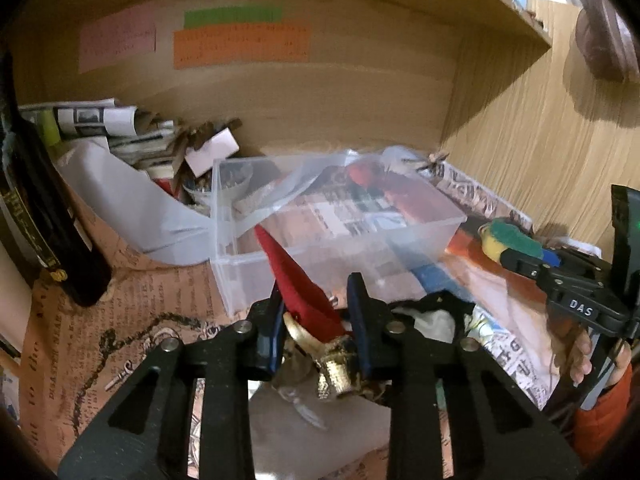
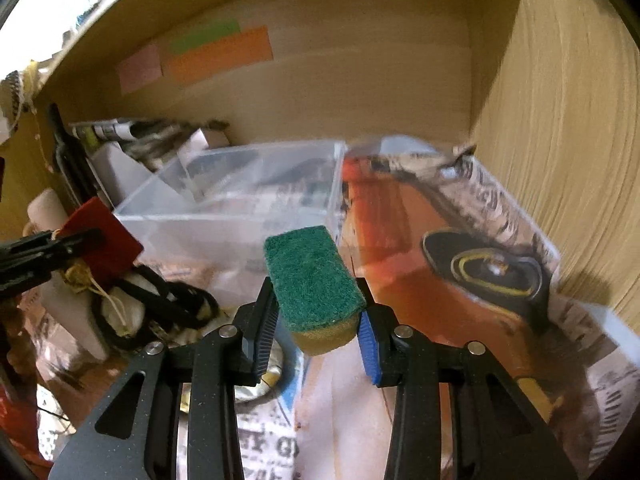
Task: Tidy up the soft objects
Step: 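Grasp the red-and-gold ornament with the left tool while the right tool grasps the green sponge, then lower both held items into the clear box and open both tools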
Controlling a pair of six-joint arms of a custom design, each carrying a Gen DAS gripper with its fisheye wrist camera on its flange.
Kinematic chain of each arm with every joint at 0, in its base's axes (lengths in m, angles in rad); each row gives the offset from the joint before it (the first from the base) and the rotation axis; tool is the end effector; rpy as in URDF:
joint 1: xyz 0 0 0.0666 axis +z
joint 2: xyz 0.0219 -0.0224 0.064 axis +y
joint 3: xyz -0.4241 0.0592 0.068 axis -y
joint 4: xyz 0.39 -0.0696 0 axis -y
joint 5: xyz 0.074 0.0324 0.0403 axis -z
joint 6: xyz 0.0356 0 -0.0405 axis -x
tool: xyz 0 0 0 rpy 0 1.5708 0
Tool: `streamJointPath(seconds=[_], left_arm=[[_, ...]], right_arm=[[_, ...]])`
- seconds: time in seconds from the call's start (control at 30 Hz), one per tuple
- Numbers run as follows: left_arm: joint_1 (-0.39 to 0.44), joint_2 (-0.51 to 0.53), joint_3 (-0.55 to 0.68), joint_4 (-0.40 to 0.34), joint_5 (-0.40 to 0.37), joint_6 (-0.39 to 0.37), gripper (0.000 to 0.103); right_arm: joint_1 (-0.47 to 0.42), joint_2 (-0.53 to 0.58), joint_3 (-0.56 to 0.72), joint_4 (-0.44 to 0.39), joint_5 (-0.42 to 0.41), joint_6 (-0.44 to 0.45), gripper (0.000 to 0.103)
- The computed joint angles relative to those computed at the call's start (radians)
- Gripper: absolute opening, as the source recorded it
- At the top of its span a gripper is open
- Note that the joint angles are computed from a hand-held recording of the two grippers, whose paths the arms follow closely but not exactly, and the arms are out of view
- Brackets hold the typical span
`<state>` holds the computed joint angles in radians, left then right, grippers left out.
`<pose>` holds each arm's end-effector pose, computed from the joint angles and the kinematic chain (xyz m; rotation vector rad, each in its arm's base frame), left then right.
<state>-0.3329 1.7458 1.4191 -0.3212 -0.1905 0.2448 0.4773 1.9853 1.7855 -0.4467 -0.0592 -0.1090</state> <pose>0.5869 -0.1962 0.3453 -0.0076 2.2073 -0.1104 0.6427 0.3343 0.3479 -0.4434 2.1996 0.3865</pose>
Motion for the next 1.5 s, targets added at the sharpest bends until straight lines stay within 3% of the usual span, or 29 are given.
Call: streamJointPath(seconds=[0.1,0.57,0.9,1.17,1.5], left_arm=[[0.001,-0.006,0.002,0.006,0.009,-0.004,0.015],[0.009,-0.033,0.033,0.043,-0.008,-0.06,0.012],[0.051,0.013,0.149,0.016,-0.042,-0.096,0.012],[0.083,0.105,0.27,-0.055,-0.062,-0.101,0.012],[0.109,0.241,0.424,-0.206,-0.005,-0.102,0.012]], right_arm=[[0.005,-0.017,-0.012,0.035,-0.001,0.003,0.033],[0.029,-0.016,0.031,0.135,-0.026,0.014,0.034],[0.038,0.053,0.17,0.107,-0.031,0.029,0.034],[0.039,0.172,0.372,-0.033,-0.041,0.034,0.034],[0.04,0.393,0.734,-0.348,-0.048,0.05,0.034]])
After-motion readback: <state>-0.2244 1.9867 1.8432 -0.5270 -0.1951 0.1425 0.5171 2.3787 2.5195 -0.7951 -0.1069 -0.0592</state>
